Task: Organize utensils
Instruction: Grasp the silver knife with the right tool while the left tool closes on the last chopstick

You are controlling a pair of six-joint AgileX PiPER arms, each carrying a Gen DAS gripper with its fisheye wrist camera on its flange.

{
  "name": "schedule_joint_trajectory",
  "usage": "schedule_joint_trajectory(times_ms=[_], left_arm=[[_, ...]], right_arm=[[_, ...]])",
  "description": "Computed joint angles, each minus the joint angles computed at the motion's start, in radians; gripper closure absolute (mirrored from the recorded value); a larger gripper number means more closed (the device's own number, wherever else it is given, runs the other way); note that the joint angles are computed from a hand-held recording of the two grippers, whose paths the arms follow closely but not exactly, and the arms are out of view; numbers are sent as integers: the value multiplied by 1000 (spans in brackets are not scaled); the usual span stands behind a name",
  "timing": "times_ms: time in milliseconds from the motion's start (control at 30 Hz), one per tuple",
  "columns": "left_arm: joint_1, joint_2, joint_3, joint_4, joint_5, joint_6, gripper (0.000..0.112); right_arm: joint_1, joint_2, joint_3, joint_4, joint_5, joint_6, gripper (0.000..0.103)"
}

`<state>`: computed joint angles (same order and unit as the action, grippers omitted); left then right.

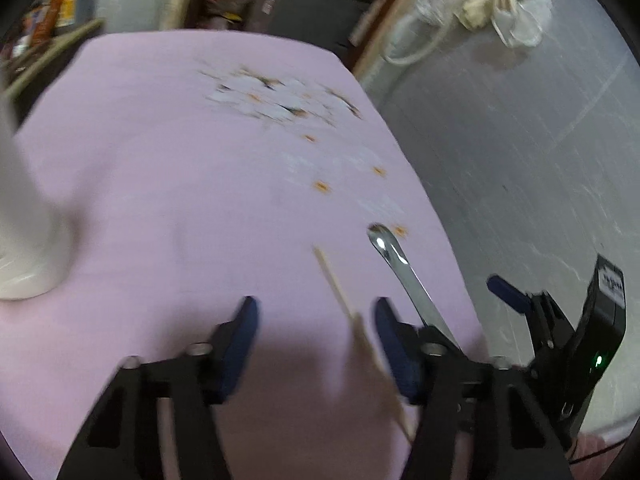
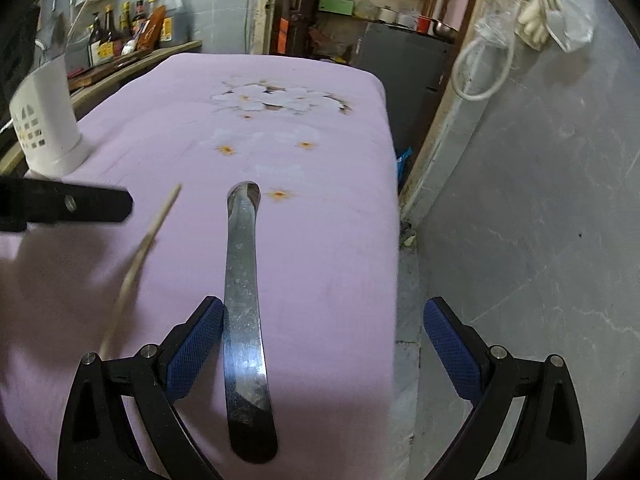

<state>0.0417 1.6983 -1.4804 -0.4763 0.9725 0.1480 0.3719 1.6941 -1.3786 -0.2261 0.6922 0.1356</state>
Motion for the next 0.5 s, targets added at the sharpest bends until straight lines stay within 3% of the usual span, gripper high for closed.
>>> schedule_joint_trajectory(times_ms=[233, 333, 433, 500], left_arm=[[-38, 77, -86, 7, 34, -19, 73], [-88, 98, -128, 106, 25, -60, 74], [-157, 104, -150, 268, 7, -131, 86], [-165, 100, -145, 298, 2, -143, 91]], right_arm=[[-66, 1, 21, 137, -23, -110, 6], [-72, 5, 19, 161, -21, -123, 6], [-78, 10, 10, 179, -6, -132, 8], [-73, 16, -1, 169, 21, -109, 11]])
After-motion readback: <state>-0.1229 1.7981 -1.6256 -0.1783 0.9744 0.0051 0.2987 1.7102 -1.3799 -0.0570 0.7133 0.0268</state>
